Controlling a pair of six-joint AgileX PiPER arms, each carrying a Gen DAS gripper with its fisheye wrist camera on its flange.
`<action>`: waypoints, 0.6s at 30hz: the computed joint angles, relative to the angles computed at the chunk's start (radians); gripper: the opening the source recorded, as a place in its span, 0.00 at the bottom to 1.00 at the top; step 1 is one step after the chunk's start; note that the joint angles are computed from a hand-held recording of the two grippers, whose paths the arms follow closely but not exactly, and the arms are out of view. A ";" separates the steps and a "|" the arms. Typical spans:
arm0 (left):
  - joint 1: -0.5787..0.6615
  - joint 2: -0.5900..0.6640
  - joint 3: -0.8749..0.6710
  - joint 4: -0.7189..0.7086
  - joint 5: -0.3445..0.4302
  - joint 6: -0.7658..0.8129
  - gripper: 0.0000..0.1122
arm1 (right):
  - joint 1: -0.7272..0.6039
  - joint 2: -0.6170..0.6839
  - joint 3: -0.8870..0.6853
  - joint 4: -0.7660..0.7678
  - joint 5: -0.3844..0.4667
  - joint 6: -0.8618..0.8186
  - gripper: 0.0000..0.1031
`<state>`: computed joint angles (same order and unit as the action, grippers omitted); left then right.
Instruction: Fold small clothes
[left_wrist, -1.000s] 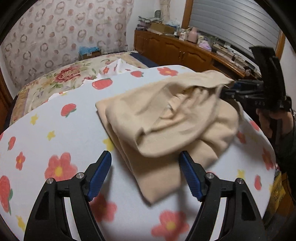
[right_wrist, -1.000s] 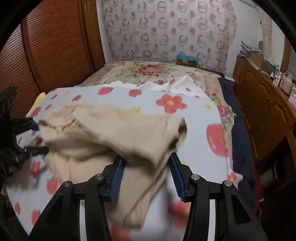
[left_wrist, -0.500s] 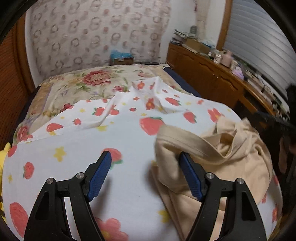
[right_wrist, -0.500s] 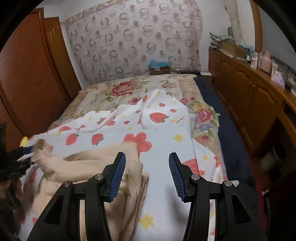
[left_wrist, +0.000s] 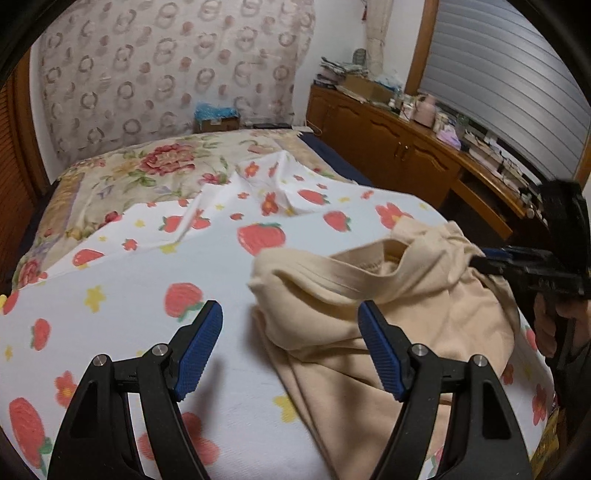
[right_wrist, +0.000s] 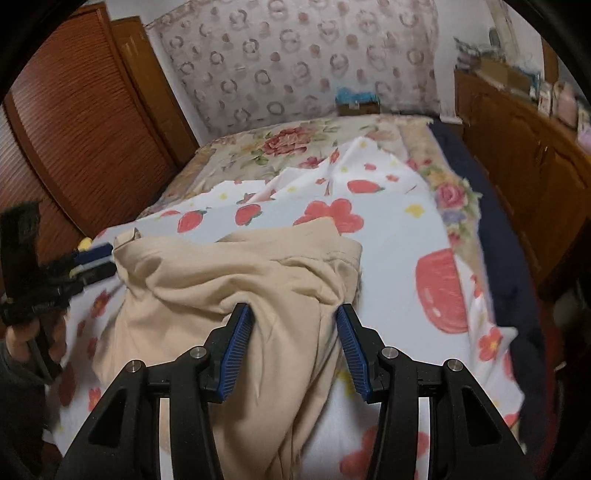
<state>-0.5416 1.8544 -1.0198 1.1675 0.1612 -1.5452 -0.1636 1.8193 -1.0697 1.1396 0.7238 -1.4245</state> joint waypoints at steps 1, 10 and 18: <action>-0.001 0.013 -0.009 -0.013 0.001 0.014 0.68 | -0.004 0.022 -0.032 -0.015 0.025 0.026 0.17; 0.019 0.129 -0.207 -0.152 0.175 0.182 0.68 | -0.036 -0.019 0.003 0.205 -0.058 -0.147 0.09; 0.044 0.017 -0.077 -0.161 0.089 0.168 0.68 | -0.030 -0.045 -0.012 0.035 -0.129 -0.012 0.37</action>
